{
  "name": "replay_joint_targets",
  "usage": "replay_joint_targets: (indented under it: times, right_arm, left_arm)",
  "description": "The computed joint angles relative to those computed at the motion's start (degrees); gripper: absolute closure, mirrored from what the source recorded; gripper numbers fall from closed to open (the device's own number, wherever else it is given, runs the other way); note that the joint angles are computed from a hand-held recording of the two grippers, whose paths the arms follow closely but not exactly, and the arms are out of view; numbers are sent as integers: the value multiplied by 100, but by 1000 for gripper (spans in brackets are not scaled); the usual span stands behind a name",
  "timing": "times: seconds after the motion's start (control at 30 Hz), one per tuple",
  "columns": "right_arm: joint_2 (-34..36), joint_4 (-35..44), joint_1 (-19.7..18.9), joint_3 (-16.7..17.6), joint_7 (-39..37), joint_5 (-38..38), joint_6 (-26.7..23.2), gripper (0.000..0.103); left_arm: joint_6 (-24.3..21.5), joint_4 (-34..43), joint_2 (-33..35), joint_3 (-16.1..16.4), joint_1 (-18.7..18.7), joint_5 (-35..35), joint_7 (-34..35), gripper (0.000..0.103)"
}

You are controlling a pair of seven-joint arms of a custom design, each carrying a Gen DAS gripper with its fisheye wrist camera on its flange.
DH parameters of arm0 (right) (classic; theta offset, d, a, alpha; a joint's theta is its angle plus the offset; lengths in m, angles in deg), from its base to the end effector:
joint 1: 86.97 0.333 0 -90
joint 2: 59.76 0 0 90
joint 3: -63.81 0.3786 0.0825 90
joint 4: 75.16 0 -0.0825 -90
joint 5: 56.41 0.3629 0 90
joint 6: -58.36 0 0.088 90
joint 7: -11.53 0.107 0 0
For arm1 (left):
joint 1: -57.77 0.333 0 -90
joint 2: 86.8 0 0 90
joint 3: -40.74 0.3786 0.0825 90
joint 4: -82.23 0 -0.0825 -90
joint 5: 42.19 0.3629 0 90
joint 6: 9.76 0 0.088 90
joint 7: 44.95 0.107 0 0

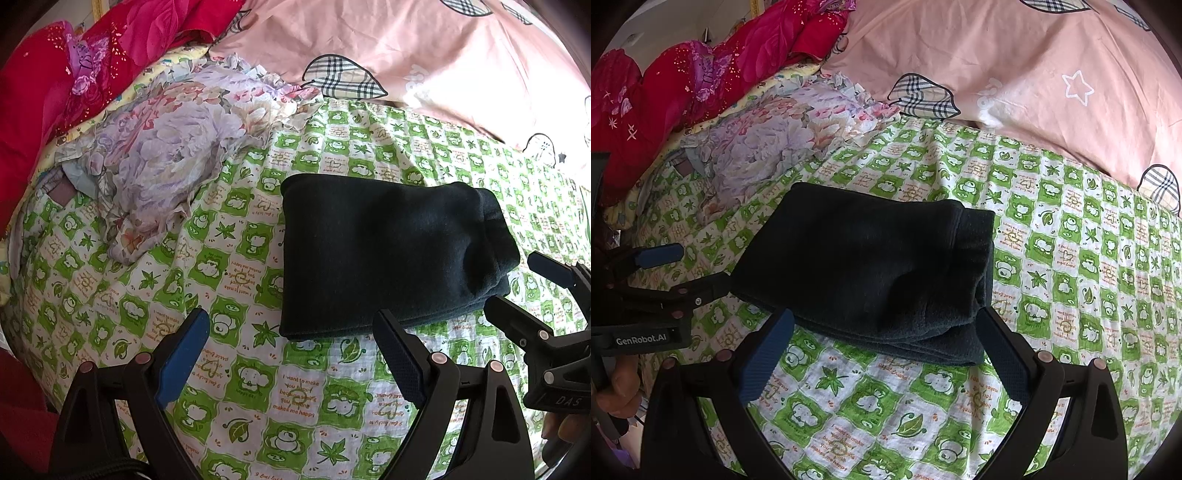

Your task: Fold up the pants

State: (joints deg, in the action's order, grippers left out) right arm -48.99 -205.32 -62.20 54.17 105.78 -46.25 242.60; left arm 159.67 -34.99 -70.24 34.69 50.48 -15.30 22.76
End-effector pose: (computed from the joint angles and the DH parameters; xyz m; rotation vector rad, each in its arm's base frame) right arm 0.5635 0.1402 0.4433 -1.7556 1.7153 -0.5378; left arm 0.6122 -0.1701 0.4418 -1.5909 2.0785 -0.6166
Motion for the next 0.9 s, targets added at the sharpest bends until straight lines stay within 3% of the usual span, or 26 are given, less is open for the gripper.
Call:
replay_joint_targets:
  times: [0.37,0.9]
  right_arm:
    - [-3,13,-33,21,0,-3,-19,4]
    - [-6,57,173,-222,194,-94,-10,4]
  left_arm:
    - [-16,44,-5,-19,16,-39,13,12]
    - [-1,53,-16,-12,4,-12,-1,12]
